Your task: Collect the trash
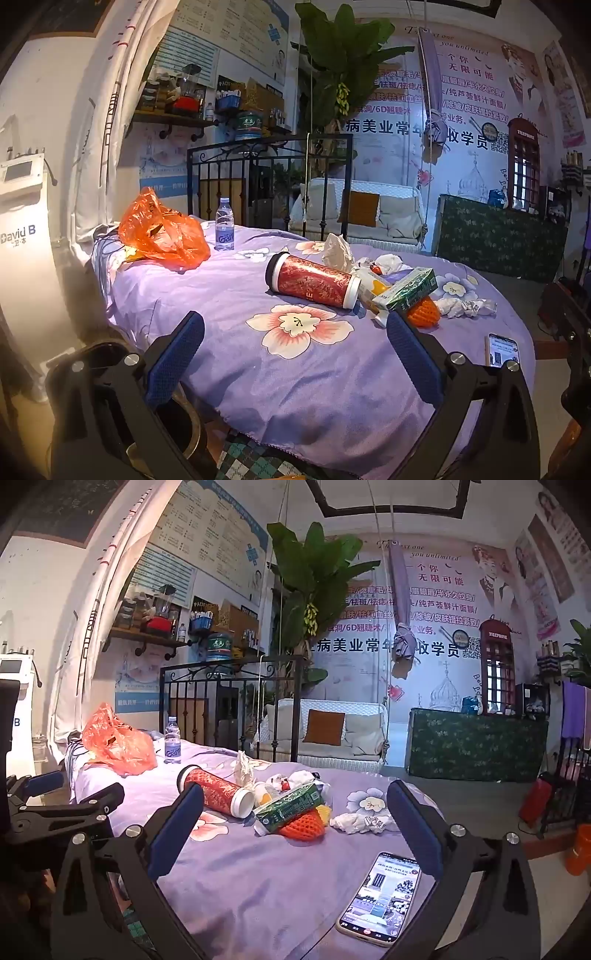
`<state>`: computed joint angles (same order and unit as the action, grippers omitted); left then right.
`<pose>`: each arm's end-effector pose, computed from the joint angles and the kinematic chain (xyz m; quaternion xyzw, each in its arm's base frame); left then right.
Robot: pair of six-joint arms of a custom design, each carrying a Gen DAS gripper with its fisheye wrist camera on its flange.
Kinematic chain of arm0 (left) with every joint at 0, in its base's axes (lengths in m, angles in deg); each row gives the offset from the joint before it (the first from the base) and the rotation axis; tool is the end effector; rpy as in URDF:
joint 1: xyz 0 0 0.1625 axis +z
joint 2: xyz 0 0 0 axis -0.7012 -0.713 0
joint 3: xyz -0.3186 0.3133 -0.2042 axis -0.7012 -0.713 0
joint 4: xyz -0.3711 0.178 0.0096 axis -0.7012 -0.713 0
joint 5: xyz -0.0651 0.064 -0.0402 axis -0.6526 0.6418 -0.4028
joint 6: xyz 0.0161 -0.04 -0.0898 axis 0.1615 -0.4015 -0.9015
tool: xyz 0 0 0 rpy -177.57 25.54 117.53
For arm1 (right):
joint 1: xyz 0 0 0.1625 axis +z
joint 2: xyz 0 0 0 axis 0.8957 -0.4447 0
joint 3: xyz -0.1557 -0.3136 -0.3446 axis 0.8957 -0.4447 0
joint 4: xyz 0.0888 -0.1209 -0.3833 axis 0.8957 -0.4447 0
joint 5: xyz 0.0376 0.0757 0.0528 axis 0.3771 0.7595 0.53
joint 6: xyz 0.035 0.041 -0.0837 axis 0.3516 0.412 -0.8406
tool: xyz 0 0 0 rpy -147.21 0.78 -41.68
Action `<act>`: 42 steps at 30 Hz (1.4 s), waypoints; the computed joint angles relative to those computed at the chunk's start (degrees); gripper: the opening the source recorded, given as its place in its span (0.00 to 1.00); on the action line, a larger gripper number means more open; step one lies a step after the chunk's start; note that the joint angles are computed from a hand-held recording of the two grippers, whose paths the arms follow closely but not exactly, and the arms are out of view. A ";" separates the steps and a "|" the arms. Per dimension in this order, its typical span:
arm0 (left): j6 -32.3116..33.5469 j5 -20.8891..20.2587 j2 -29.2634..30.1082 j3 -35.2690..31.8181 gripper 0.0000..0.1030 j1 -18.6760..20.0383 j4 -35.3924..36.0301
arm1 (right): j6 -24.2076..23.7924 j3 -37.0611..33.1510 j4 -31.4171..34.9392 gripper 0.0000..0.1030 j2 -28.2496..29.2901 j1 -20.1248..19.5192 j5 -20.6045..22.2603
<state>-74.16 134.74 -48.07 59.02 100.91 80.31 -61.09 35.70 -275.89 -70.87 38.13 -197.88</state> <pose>-0.3205 -0.8270 0.1692 0.3002 0.7632 -0.5150 0.2496 0.2493 -0.7555 0.2192 0.1687 -0.6329 0.6614 0.3654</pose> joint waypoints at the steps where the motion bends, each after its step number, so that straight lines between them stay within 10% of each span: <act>1: -0.13 0.07 0.05 -0.10 0.94 0.02 0.07 | 0.50 0.07 -0.17 0.95 -0.01 -0.07 0.42; 42: -2.26 1.67 -0.25 0.28 0.94 0.58 0.19 | -0.37 0.23 -0.05 0.95 -0.12 0.15 -0.52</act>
<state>-76.42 136.42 -48.32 59.30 101.49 80.50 -61.46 35.93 -275.94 -70.98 38.29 -198.40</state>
